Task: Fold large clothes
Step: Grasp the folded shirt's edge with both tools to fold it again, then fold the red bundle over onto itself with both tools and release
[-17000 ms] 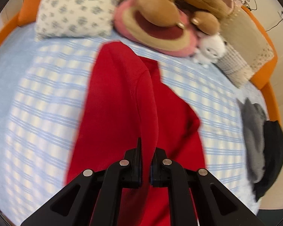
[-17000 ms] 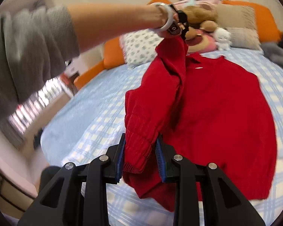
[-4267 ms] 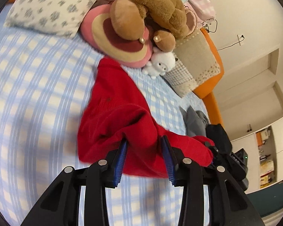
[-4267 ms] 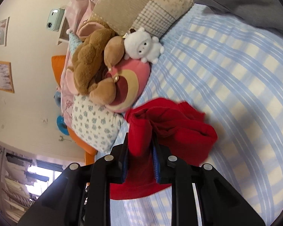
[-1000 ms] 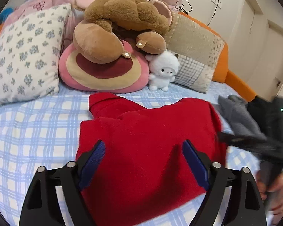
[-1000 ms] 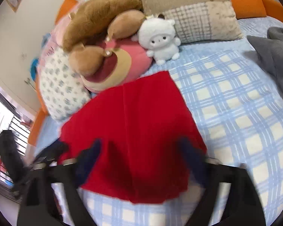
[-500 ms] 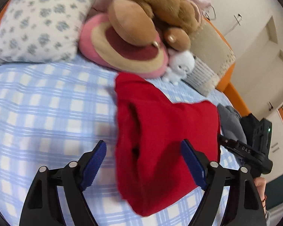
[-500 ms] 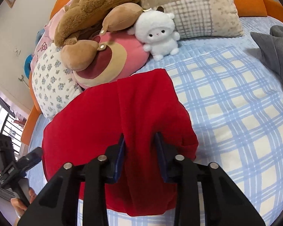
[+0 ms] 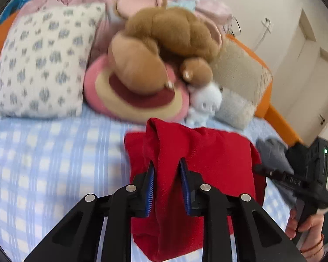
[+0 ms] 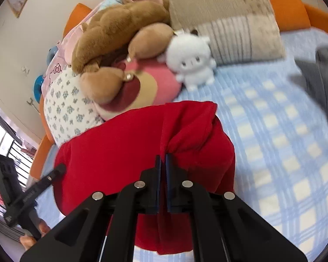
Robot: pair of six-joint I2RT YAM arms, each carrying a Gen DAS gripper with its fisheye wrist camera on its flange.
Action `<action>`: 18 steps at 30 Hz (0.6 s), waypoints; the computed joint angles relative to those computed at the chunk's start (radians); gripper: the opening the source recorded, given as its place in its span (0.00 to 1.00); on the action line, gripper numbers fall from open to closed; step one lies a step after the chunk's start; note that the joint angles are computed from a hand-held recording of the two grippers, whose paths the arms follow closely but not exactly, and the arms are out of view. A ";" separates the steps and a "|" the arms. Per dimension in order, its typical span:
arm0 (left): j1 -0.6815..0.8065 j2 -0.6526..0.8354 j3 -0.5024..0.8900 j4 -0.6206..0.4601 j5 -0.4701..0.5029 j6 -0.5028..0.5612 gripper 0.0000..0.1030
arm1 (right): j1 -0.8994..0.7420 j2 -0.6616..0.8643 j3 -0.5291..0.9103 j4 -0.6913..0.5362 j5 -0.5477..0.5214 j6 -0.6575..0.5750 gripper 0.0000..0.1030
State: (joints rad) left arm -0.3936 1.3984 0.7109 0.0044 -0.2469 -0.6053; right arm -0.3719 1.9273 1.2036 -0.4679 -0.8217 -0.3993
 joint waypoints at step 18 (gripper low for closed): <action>0.088 0.315 -0.031 0.204 0.091 0.040 0.25 | 0.104 0.202 -0.142 0.412 0.095 0.069 0.05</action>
